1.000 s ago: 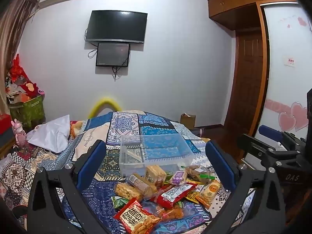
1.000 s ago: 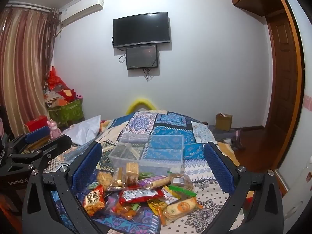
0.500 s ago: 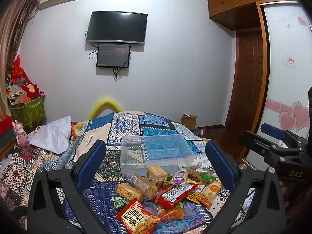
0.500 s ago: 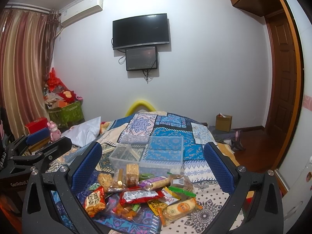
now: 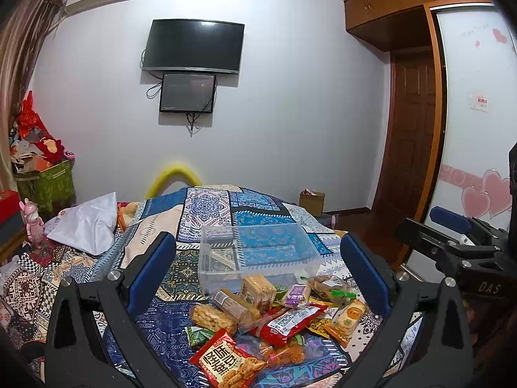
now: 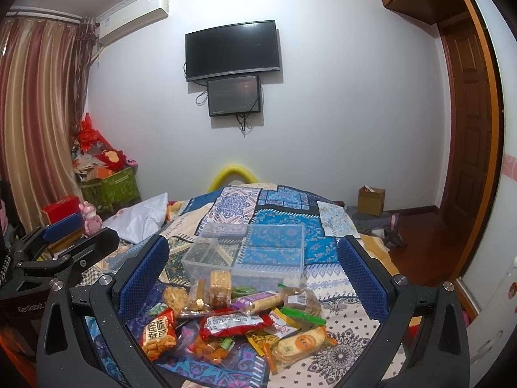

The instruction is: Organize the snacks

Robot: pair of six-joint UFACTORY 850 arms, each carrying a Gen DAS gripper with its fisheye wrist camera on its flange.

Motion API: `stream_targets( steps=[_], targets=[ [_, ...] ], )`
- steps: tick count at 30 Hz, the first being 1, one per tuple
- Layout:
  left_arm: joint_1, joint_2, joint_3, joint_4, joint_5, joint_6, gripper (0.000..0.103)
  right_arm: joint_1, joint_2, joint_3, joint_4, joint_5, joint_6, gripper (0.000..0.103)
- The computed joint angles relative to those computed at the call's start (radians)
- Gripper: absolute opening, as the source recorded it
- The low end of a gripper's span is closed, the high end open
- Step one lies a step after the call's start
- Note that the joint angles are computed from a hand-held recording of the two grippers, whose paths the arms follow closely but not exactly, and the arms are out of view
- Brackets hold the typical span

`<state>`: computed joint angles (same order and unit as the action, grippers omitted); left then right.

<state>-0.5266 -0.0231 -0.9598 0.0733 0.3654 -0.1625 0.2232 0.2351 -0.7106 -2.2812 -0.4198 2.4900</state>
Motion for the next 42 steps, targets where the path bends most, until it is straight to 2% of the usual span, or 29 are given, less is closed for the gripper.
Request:
stream_targets(
  steps=[34,42],
  targets=[
    [0.005,-0.018,-0.015,0.005,-0.004,-0.001,0.103,-0.003,-0.002,0.001,-0.012,0.007,0.015,0.103],
    [0.026,-0.064,-0.044,0.131,-0.044,-0.109,0.103,-0.039,-0.031,-0.006,-0.042,0.047,0.039,0.103]
  ],
)
